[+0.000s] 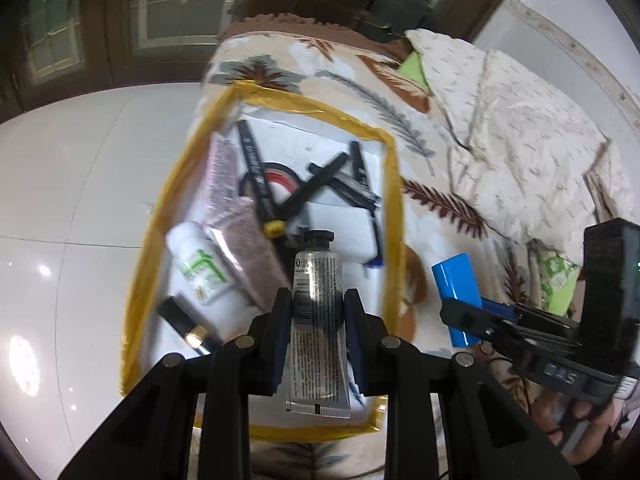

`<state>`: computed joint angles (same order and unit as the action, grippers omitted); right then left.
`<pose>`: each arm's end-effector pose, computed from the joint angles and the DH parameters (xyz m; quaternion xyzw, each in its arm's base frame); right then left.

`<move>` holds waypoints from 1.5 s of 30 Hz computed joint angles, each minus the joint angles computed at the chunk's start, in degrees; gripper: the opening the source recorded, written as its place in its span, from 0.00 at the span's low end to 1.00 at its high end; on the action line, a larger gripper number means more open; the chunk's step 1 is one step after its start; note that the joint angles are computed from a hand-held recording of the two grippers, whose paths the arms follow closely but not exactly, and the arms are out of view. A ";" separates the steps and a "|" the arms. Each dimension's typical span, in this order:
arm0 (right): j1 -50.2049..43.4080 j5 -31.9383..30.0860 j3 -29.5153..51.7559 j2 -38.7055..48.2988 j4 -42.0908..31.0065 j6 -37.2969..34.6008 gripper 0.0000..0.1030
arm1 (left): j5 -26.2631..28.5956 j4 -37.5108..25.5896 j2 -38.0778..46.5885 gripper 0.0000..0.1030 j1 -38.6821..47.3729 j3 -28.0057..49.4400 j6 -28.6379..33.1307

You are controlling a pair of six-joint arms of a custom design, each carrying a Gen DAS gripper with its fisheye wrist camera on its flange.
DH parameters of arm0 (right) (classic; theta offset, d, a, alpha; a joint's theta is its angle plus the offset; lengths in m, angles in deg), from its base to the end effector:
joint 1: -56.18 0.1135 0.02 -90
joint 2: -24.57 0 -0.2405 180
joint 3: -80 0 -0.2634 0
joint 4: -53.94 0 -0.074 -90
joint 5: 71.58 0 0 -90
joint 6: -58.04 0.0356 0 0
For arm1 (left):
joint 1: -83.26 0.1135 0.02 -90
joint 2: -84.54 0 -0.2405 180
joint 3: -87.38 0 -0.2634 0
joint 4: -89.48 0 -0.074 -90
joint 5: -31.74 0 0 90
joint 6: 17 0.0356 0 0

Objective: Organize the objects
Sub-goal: 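Lift the blue battery and silver tube over the tray with both grippers, then lower the battery and silver tube into the tray and open both grippers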

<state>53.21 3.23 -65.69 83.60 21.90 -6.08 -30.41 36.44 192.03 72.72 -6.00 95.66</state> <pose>0.1951 -0.0008 0.1189 0.2000 0.9293 0.1804 0.2527 0.3584 -0.0836 0.1477 0.3068 0.9114 -0.2226 0.1602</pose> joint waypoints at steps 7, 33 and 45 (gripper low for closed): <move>7.45 0.54 4.26 6.08 2.33 3.59 0.32 | 0.07 0.12 3.73 0.25 1.69 1.46 1.20; 14.92 6.03 9.96 22.19 10.69 6.98 0.33 | 2.19 7.73 3.93 0.27 2.52 -3.11 -0.14; 21.22 16.78 8.80 12.74 4.22 6.25 0.48 | -0.96 16.71 -8.31 0.37 3.56 -14.34 0.51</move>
<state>74.43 20.01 -56.88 96.35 26.12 0.17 -31.36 53.15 183.72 76.28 -20.34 96.17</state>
